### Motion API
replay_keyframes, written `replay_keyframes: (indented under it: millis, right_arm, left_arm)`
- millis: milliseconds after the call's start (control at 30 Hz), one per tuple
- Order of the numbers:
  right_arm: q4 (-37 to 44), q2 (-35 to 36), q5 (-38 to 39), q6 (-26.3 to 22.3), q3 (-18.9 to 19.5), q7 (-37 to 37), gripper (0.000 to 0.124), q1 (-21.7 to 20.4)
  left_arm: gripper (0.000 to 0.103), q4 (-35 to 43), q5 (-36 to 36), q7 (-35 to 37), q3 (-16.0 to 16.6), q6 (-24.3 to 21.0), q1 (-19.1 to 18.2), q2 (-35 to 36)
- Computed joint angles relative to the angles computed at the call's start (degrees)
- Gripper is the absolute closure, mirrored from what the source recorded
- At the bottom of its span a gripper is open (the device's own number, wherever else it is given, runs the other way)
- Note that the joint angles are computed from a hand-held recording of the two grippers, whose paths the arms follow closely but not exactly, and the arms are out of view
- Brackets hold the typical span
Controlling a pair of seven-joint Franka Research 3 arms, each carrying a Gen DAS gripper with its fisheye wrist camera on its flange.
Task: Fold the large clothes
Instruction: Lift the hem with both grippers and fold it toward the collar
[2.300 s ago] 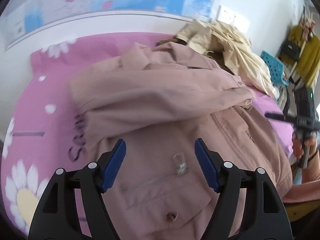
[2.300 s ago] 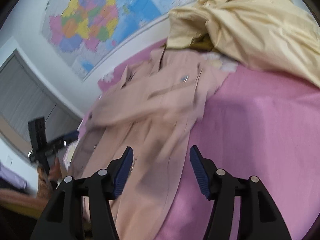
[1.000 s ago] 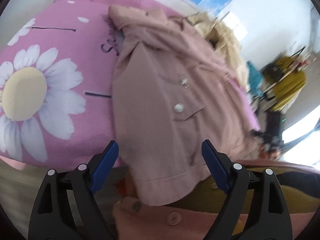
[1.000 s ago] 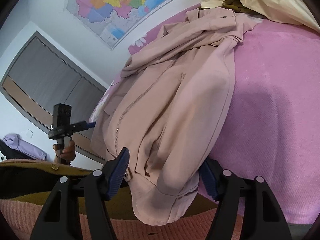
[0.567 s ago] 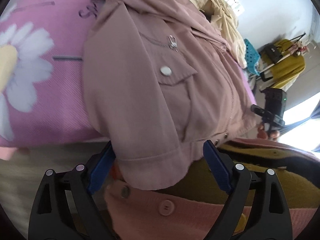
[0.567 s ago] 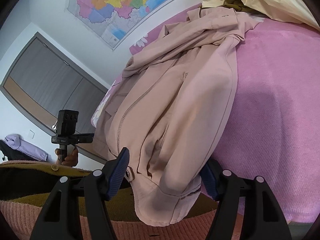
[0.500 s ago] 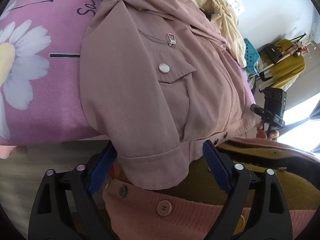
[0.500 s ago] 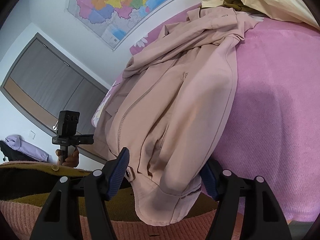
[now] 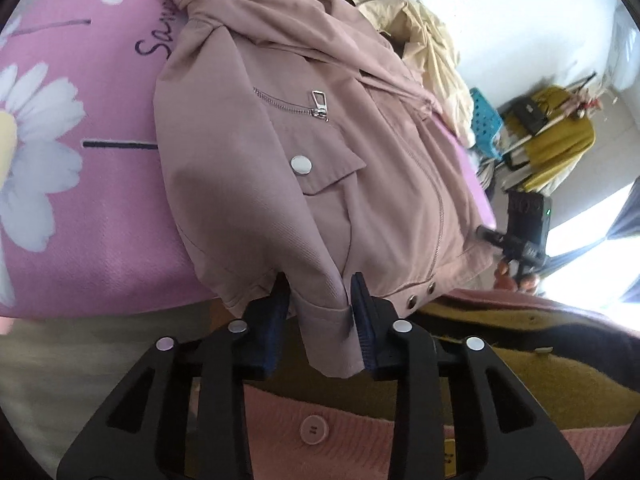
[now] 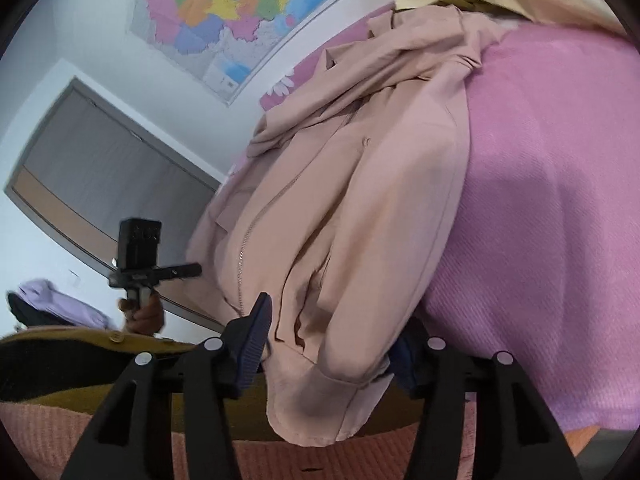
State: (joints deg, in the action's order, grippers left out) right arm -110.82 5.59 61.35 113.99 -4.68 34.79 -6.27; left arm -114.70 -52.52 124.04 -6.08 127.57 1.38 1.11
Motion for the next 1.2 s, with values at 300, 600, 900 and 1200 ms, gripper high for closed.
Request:
replay_keyframes:
  millis: [300, 600, 900, 1200]
  right_arm:
    - [-1.3, -1.3, -1.1, 3.8, 0.3, -1.5, 0.114, 0.8]
    - [0.3, -1.7, 6.5, -0.3, -0.9, -4.3, 0.117, -0.7]
    - [6.0, 1.1, 17.1, -3.0, -0.9, -1.7, 0.117, -2.8]
    - [16.5, 7.5, 18.5, -2.4, 1.6, 3.8, 0.117, -4.1]
  left_arm:
    - [0.087, 1.2, 0.7, -2.1, -1.0, 1.7, -0.7, 1.1]
    - [0.097, 1.1, -1.0, -2.1, -0.6, 6.0, -1.4, -1.7]
    - [0.097, 6.0, -2.9, -2.5, 0.6, 7.3, -1.4, -1.1]
    - [0.097, 13.5, -0.6, -4.6, -0.7, 7.8, 0.3, 3.3]
